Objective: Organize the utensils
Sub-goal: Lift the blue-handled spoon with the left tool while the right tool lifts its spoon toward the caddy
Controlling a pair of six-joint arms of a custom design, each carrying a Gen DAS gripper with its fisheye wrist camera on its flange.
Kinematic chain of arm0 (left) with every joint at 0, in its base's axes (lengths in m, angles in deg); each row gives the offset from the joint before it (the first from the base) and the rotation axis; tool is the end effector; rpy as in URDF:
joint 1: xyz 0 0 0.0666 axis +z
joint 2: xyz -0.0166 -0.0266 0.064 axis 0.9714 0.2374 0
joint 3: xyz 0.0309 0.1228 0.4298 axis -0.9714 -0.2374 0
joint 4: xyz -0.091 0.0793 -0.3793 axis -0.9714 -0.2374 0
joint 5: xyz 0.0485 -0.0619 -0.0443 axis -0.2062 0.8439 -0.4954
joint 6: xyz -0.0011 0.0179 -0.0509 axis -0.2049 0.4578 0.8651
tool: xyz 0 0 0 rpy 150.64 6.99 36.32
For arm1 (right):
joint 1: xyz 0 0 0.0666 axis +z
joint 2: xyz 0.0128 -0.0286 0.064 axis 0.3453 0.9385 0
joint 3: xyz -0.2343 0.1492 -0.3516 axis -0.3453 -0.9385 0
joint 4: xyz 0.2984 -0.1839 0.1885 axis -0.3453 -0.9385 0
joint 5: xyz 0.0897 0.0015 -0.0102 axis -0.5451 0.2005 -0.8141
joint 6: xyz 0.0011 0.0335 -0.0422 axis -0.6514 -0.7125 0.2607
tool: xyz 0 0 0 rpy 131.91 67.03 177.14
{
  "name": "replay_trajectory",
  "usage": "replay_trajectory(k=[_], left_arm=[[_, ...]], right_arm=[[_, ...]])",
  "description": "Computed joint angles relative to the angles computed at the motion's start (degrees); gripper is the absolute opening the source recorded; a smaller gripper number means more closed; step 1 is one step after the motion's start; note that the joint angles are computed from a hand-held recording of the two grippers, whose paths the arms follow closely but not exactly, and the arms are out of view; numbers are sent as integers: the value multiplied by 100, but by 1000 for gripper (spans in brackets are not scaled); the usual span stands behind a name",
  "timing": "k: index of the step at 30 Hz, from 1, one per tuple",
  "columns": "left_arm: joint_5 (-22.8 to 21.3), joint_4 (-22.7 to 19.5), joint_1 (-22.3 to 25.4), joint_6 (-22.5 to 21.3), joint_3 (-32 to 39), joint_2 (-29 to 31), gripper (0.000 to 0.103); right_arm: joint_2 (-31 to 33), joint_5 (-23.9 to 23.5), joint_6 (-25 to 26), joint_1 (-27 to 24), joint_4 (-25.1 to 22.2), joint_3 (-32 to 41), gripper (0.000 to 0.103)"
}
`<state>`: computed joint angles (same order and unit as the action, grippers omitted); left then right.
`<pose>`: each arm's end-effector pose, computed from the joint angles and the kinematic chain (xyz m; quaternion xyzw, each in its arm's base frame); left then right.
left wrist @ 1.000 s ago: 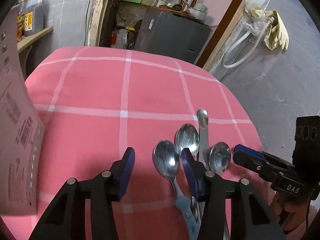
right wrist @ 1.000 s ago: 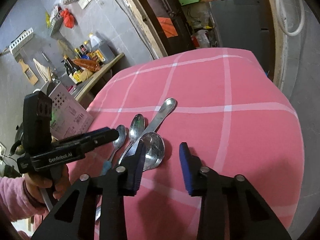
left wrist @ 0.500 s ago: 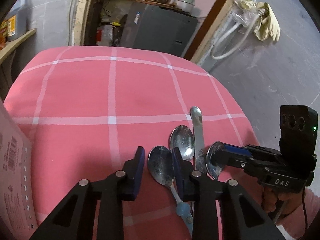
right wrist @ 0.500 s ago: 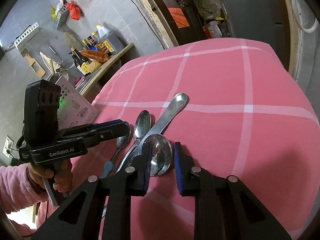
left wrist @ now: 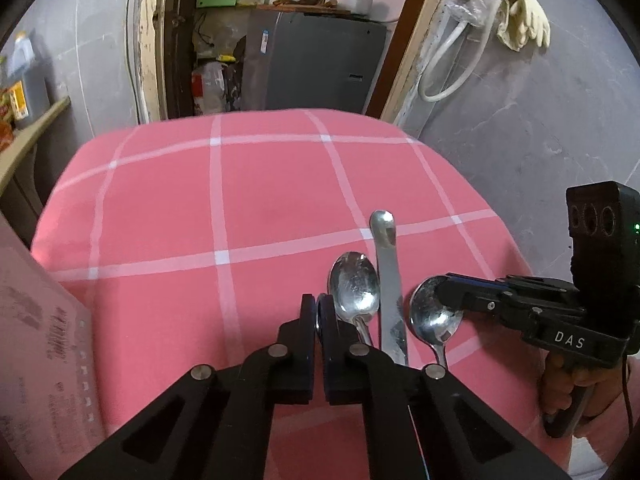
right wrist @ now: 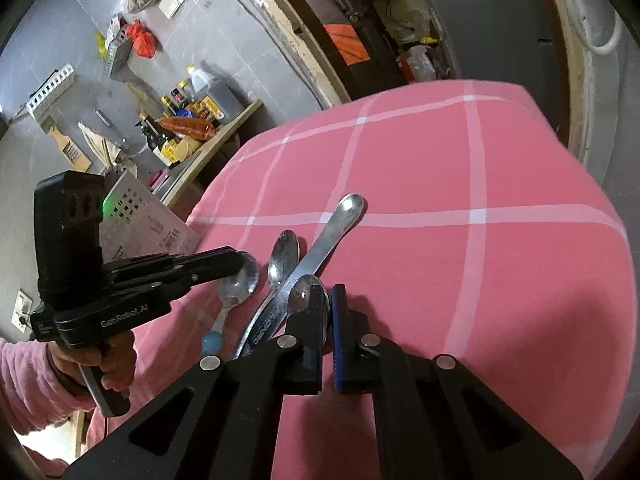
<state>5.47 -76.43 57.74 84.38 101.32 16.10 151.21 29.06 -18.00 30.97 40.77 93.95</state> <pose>0.4467 -0.1504 0.3587 0.0099 0.9441 -0.1039 0.3128 0.4859 0.1124 0.3008 -0.1571 0.8949 0.3139 0.2755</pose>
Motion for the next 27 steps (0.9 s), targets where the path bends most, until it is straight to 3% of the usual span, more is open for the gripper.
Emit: replay_trajectory(k=[6,12,20,27], left_arm=[[-216,68,-96,3,-187,-452,3],[-850,242,-391,-35,-386,-953,3],[-1170,232,-457,-13,-289,-1449,3],[-1237,165,-233,-138,-26,-1828,3]], right_arm=[[-630,442,-300,-34,311,-408,4],[-1374,1177,-466,109,565,-689,4],[-2019,1828,-471,232,423,-429,4],[-2280,2352,-427,598,383,57,4]])
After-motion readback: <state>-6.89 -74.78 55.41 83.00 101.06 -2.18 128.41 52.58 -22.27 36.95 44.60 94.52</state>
